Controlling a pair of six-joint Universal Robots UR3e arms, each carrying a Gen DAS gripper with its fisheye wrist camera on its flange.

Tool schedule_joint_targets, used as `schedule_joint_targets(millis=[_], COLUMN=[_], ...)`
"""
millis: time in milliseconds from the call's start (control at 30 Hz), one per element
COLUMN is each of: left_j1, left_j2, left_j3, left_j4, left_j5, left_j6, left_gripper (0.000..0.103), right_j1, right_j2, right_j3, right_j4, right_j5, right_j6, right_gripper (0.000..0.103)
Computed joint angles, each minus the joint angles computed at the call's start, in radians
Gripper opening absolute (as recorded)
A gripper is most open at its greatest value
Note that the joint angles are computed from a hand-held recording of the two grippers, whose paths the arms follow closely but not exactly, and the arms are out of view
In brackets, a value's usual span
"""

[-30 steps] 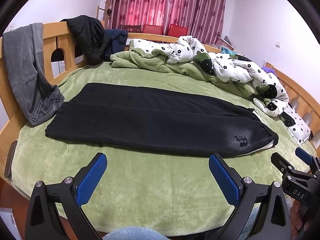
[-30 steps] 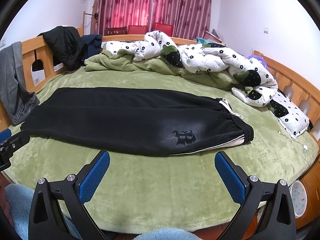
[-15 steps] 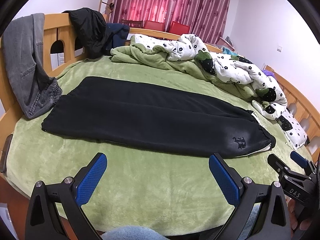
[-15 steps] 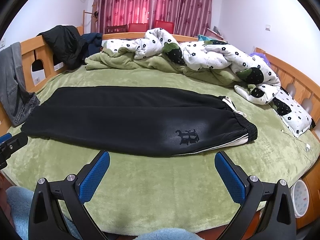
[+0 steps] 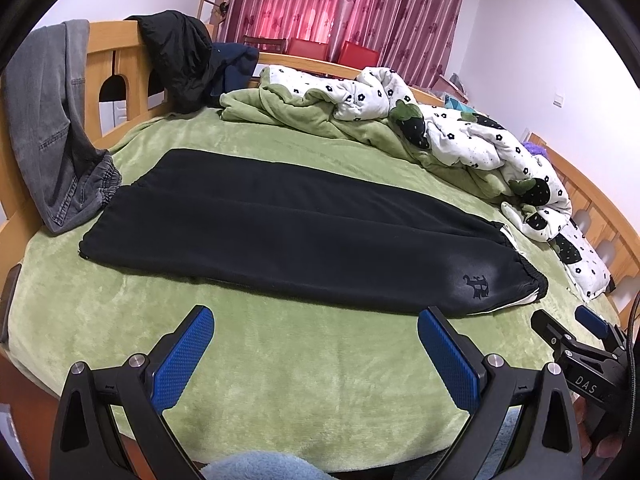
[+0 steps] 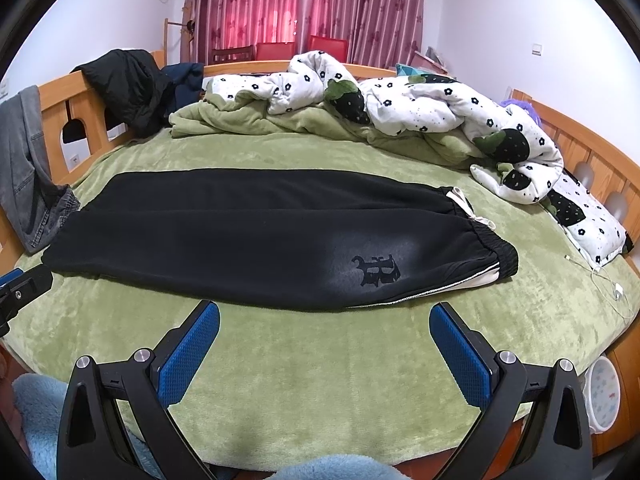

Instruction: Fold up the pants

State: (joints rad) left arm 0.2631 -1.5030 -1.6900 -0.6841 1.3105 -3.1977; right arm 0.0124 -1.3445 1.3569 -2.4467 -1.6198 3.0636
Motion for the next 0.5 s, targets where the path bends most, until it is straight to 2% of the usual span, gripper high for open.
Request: schedule_joint_targets(millis=[500], left_j1=[0.025], left_j2=[0.015], left_j3=[-0.015], left_j4=[-0.002], left_j5=[-0.029], left_j6=[0.003], left_gripper=[0.103], right_j1=[-0.004], right_j2=[-0.003], right_j3=[0.01], right_j4=[-0.006], right_j5=[0.004], right_j6=[-0.001], right_gripper=[0.103])
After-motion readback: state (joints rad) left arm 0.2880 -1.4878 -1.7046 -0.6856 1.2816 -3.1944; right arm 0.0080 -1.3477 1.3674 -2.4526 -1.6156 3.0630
